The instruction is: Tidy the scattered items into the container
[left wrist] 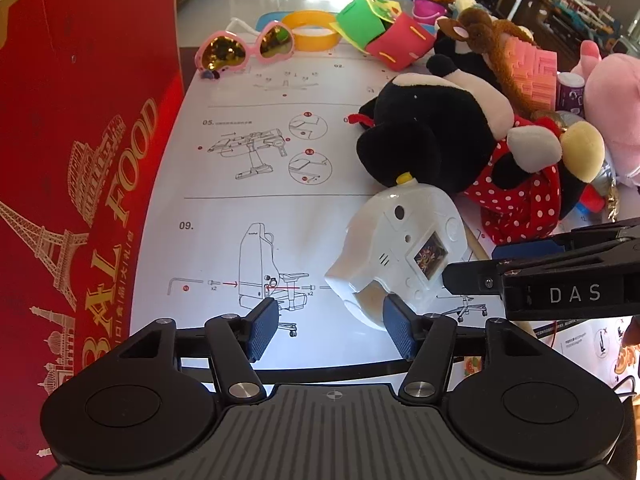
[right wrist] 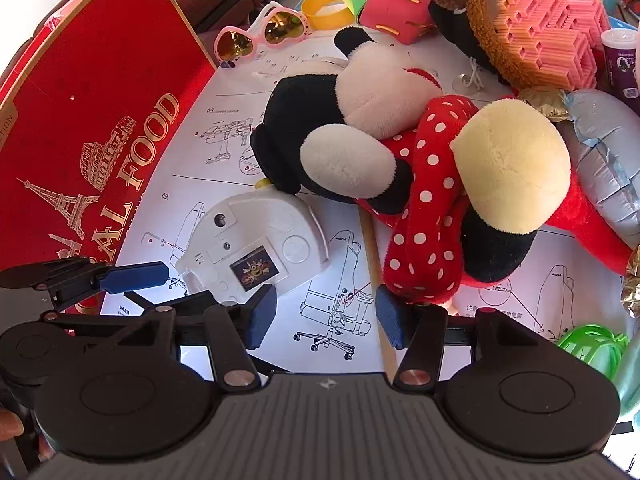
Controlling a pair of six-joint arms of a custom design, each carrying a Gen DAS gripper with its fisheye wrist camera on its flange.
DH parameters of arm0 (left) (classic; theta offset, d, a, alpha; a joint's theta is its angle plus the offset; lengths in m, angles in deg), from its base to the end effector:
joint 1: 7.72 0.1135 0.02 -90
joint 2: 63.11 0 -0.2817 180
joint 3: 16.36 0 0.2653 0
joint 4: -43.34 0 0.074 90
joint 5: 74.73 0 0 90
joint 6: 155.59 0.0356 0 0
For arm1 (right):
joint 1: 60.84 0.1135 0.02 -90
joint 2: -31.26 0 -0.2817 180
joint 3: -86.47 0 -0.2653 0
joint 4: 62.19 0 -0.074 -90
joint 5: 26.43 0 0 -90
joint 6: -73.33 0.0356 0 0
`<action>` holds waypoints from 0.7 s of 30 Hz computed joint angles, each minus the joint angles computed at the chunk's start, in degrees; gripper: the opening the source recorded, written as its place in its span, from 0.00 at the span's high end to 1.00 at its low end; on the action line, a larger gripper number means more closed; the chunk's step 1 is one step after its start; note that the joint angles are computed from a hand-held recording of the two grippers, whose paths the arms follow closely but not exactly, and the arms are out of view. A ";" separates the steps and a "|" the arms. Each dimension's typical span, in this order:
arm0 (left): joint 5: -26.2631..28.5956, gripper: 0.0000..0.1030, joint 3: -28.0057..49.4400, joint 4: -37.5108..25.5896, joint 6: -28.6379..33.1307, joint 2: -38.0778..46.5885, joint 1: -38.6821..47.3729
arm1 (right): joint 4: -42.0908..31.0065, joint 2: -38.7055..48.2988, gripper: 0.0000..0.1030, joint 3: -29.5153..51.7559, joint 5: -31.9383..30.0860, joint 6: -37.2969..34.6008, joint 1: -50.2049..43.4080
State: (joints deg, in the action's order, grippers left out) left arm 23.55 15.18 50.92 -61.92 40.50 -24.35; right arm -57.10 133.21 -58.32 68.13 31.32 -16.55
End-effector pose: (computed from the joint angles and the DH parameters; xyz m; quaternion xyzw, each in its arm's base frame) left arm 0.2045 -0.0664 0.0363 0.1871 0.9547 -0.0948 0.2109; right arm 0.1703 0.1621 0.0490 0.0410 0.9680 0.1497 0.1974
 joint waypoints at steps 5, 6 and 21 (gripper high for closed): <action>3.67 0.30 -0.05 -3.13 -0.63 -3.54 4.09 | -0.42 0.02 0.42 0.24 0.43 -0.78 0.19; 2.76 0.30 -0.23 -2.66 -1.17 -3.93 4.06 | -0.33 0.07 0.42 0.22 0.35 -0.86 0.06; 3.78 0.30 1.27 8.23 2.74 6.98 0.06 | -0.97 2.64 0.52 0.94 0.98 -0.86 0.29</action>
